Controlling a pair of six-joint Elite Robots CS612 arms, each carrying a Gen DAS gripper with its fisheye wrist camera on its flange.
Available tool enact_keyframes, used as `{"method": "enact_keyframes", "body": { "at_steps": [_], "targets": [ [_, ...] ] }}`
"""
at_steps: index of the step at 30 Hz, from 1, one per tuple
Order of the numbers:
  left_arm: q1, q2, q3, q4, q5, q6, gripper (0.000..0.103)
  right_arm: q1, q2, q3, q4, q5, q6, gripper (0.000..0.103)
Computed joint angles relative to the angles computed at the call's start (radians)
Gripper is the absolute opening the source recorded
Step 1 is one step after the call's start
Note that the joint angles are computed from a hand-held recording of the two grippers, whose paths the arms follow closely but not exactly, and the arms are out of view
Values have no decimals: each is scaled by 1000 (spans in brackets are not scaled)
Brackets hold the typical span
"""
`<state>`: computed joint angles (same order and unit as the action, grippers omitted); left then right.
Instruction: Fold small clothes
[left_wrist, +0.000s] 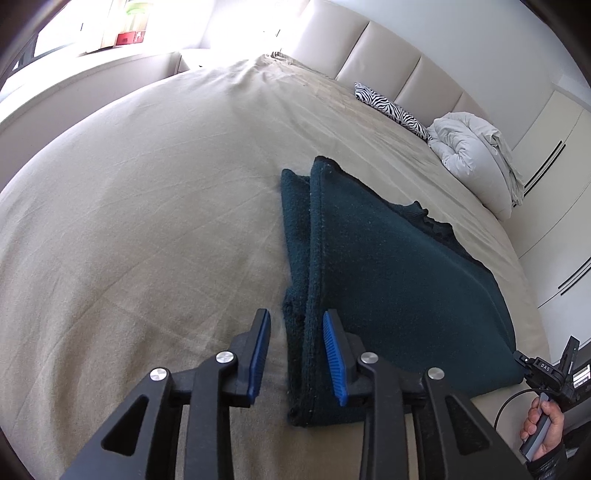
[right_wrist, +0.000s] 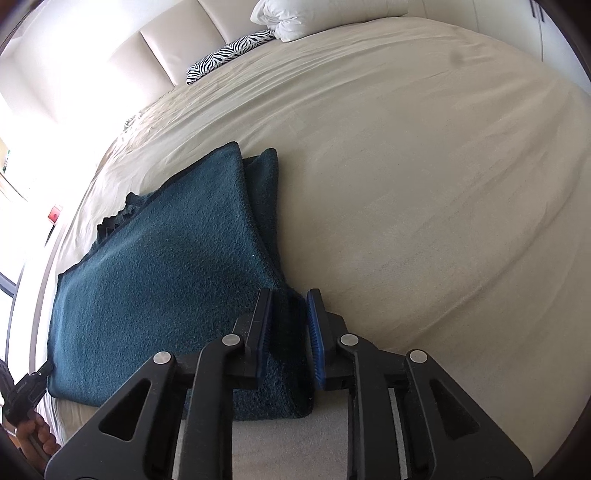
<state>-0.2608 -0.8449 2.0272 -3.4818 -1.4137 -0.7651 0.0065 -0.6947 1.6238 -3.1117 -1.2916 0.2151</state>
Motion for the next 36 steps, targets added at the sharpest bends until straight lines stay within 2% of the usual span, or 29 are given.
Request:
{"method": "enact_keyframes", "body": {
  "at_steps": [3,5,6,8,10,14,15,16,18,19,22,26,29,32,33,34,36],
  "targets": [
    [-25,-26,16,-25,86,28,34,1,-21,19,-15,-41,45,31],
    [-42,-34,5,-33,104,94,37,5,-37,42,-71,-77,82,34],
    [-52,-34,-8,-26,102,133,37,5,-44,52,-100,-58,94,34],
    [-64,-21,-41,-18,64,186,37,2,-52,57,-125,56,100,34],
    [-76,1,-79,-5,38,210,37,16,-52,40,-95,178,69,34],
    [-91,43,-144,123,33,200,37,51,1,-35,48,465,38,34],
    [-92,51,-146,141,36,184,37,61,19,-56,99,513,18,34],
    [-91,57,-137,118,38,180,36,70,34,-73,156,540,-11,34],
    [-92,59,-119,88,41,205,36,82,58,-87,205,532,-14,32],
    [-93,57,-110,84,44,220,36,80,70,-86,188,543,-2,30],
    [-96,51,-85,73,54,261,36,54,92,-61,38,586,97,29],
    [-99,41,-51,43,67,256,36,5,90,-10,-137,525,244,29],
    [-98,31,-31,36,73,262,36,-30,76,33,-240,436,326,29],
    [-102,12,-8,36,96,252,36,-52,47,60,-269,341,369,30],
    [-101,7,-3,24,99,245,36,-53,34,70,-277,314,378,34],
    [-102,4,1,10,102,235,37,-51,24,76,-290,301,377,34],
    [-105,6,-1,-21,90,220,37,-40,18,71,-294,371,350,34]
  ]
}}
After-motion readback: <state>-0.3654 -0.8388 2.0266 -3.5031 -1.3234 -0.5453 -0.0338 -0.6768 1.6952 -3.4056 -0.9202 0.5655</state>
